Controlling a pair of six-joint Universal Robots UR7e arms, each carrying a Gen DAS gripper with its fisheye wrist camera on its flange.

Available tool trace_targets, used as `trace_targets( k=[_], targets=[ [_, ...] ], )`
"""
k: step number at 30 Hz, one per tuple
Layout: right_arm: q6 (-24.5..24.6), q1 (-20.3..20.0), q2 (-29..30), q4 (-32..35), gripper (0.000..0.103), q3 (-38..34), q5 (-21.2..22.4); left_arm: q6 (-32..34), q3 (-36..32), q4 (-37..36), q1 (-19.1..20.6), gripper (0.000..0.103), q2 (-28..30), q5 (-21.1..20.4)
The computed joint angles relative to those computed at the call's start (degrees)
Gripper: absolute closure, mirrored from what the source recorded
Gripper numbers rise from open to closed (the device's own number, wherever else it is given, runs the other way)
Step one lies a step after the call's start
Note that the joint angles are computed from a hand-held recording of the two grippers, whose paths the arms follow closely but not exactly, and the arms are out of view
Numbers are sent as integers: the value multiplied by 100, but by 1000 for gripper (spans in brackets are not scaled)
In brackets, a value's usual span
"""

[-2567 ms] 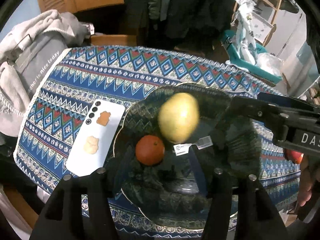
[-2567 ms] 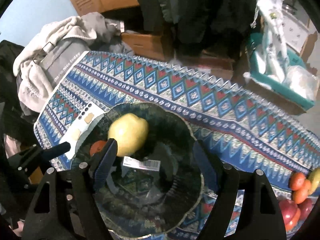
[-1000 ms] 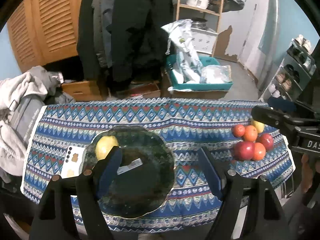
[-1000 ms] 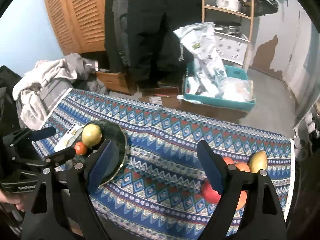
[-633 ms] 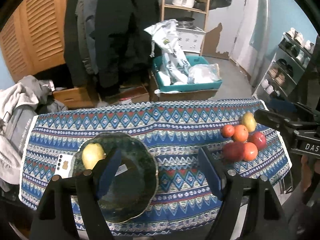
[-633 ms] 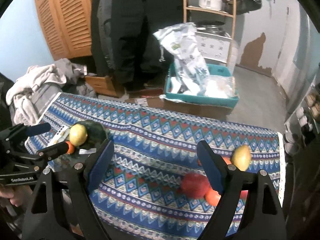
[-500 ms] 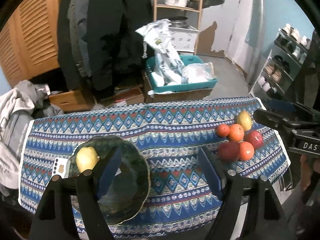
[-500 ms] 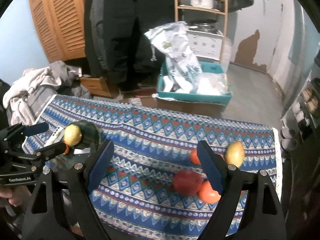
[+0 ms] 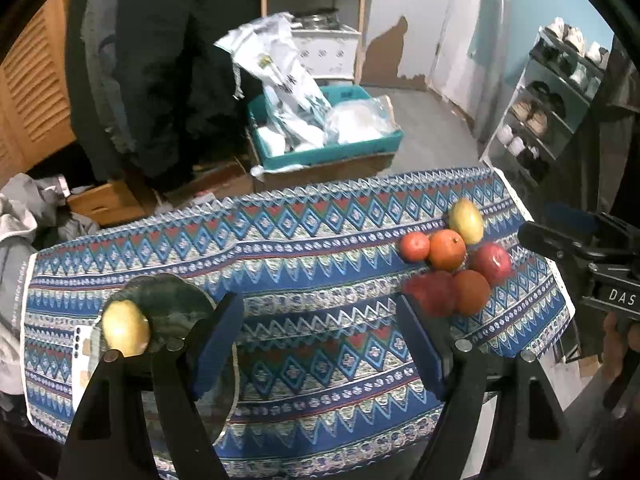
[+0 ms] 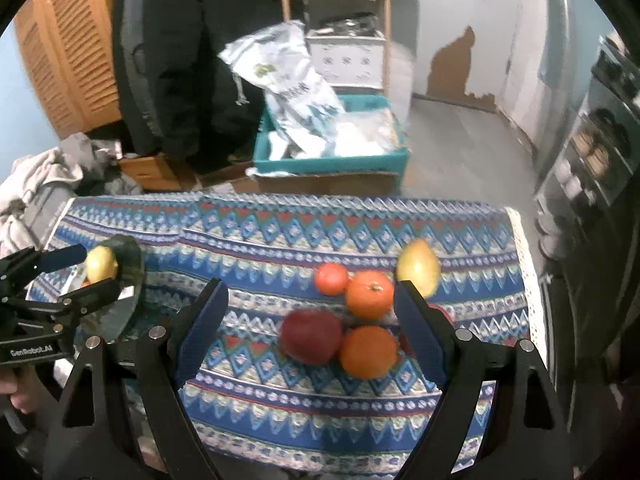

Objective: Organize fruits

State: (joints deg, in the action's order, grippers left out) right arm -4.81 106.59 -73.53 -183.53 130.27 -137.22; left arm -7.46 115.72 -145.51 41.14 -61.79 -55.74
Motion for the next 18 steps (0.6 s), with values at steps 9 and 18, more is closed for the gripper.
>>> trace_targets(
  k=[9, 18],
  targets=[
    [91, -406, -262, -47, 18, 305, 1, -175, -147, 196, -21, 23, 382, -72],
    [119, -599, -412, -43, 18, 464, 60, -112, -165, 31, -129, 23, 641, -122]
  ],
)
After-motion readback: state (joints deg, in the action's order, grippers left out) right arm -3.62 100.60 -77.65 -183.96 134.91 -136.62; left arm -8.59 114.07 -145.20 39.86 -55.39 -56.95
